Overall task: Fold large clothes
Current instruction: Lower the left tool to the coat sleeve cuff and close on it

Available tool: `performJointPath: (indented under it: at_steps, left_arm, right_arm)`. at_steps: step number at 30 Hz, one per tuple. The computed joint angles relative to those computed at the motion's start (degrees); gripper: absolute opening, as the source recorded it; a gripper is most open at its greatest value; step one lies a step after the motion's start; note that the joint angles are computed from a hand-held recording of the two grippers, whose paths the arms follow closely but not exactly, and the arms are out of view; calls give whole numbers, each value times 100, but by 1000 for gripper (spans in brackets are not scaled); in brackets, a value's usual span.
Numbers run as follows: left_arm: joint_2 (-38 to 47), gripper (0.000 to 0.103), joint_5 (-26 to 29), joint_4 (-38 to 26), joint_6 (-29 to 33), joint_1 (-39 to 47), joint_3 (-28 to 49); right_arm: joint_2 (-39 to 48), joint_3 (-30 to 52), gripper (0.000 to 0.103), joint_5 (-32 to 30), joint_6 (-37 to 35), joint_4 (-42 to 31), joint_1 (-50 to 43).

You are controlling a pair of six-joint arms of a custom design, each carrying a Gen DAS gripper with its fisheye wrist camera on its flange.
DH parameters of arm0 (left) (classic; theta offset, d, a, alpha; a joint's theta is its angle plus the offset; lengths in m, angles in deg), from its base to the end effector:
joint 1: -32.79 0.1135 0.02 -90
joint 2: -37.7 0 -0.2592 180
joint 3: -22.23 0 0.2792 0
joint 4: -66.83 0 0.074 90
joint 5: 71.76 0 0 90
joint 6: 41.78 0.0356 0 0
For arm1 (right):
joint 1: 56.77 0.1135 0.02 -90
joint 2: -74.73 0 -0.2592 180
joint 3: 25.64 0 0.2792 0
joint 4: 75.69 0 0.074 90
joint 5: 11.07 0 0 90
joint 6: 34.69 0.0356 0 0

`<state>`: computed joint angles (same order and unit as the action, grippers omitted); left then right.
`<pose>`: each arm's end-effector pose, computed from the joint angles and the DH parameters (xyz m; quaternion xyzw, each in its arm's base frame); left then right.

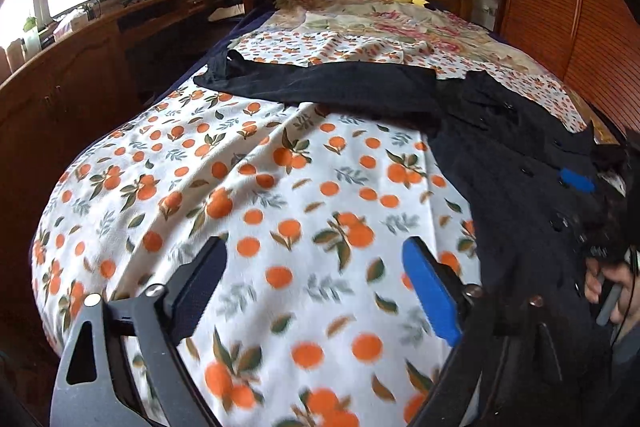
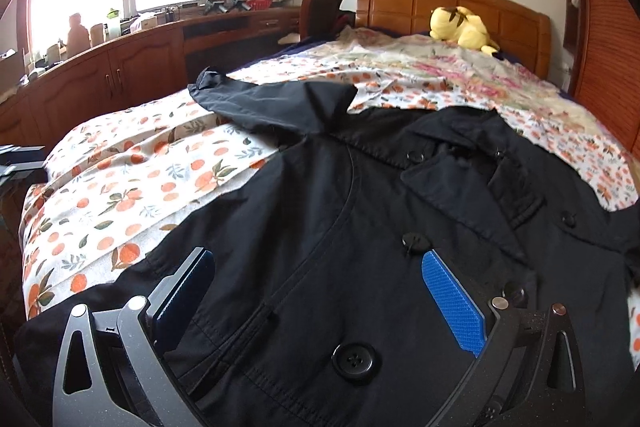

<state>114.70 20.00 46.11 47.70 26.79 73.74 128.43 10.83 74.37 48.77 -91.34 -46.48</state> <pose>0.2878 -0.0314 0.1668 0.0501 0.9264 -0.0354 0.3714 0.2210 0.0430 0.1803 -0.1472 0.8654 0.0506 0.4763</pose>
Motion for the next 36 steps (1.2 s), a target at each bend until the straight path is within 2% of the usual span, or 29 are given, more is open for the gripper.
performJointPath:
  at_steps: [3,5,9,10,14,20,27,29,31,33,34,35,36]
  left_arm:
    - [959,77,40,94,105,173,755]
    - [1578,74,-94,-13,101,214,1348]
    - [2495,73,59,-234,31,253,2387]
    - [2694,73,74,-264,26,244,2622]
    - [3661,73,146,-526,-200,249,3789]
    - [5031,73,290,-1164,-776,254,5667]
    - [6705,70,556,-2405,-1442,223,8246]
    - [7255,64,614,-2897,-1683,246,9100]
    - [7605,58,767,-3132,-1919,291,9606]
    - [7831,28,945,-3262,-2007,319,9976]
    - [8066,21,882,-3586,-1889,290,10467]
    - [8300,7,730,-3944,-1726,232,11024]
    - [8365,3,564,-4140,-1654,170,11292]
  right_arm:
    - [-24,68,103,-105,-128,-118,-188]
    - [187,158,103,112,-113,-3,-38]
    - [195,198,103,140,-113,-58,2]
    - [515,254,103,346,46,260,208]
    - [899,404,103,307,78,483,215]
    - [1180,524,103,411,96,557,299]
    - [1210,523,103,301,79,569,232]
    - [1208,509,103,262,83,594,202]
    - [1213,500,103,222,92,616,175]
    - [1216,480,103,195,94,648,155]
    - [1211,470,103,184,93,660,143]
    - [1205,463,103,185,96,669,146]
    - [1199,452,103,175,99,682,140]
